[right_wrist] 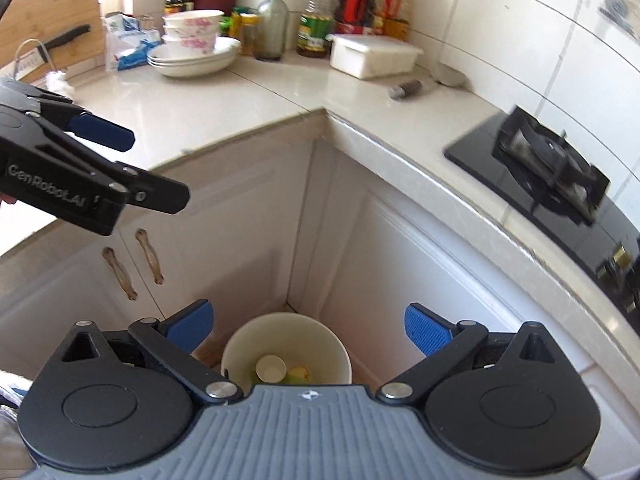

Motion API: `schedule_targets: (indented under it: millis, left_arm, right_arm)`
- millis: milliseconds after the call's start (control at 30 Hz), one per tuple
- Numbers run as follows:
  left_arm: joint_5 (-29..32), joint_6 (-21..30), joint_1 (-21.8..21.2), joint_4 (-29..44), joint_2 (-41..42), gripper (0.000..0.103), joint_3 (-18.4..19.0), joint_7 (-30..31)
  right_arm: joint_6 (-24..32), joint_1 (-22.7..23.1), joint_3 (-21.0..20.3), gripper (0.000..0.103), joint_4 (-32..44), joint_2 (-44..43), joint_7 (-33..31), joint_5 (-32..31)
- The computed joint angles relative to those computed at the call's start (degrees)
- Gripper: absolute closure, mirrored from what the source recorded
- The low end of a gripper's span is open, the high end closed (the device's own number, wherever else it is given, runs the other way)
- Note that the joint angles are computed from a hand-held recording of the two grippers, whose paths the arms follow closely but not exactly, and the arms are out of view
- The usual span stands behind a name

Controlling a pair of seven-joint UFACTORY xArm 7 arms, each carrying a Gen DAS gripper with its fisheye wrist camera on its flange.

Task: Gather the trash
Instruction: 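Move both tools back up to the counter above the scraps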

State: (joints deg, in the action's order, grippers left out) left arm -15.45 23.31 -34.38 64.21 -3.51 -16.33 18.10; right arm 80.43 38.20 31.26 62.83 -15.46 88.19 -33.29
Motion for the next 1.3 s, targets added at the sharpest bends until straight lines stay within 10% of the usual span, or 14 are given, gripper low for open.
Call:
schedule_targets:
  millis: [333, 733, 1000, 1300]
  left_arm:
    - [9.40, -3.16, 7.47, -6.19, -6.68, 0.012, 3.10, -10.52]
    - [38.89, -2.76, 22.99, -5.86, -3.68, 0.012, 1.99, -45.23]
    - [52.57, -1.79, 21.99, -0.10, 3.89, 0.014, 6.77, -59.97]
    - [54.09, -0.62, 17.33, 8.12, 12.76, 0.024, 12.17, -63.96]
  right_arm:
    - [-8.79, 0.15, -4.78, 0.000, 10.23, 10.26, -10.39, -9.00]
    - [-19.26, 4.42, -13.98, 0.000, 24.62, 24.95, -23.14, -12.65]
    - [-23.40, 6.80, -19.34, 0.000, 33.30, 32.60, -29.75, -10.35]
    - [-25.35, 7.71, -23.69, 0.000, 41.84, 39.75, -37.36, -5.13]
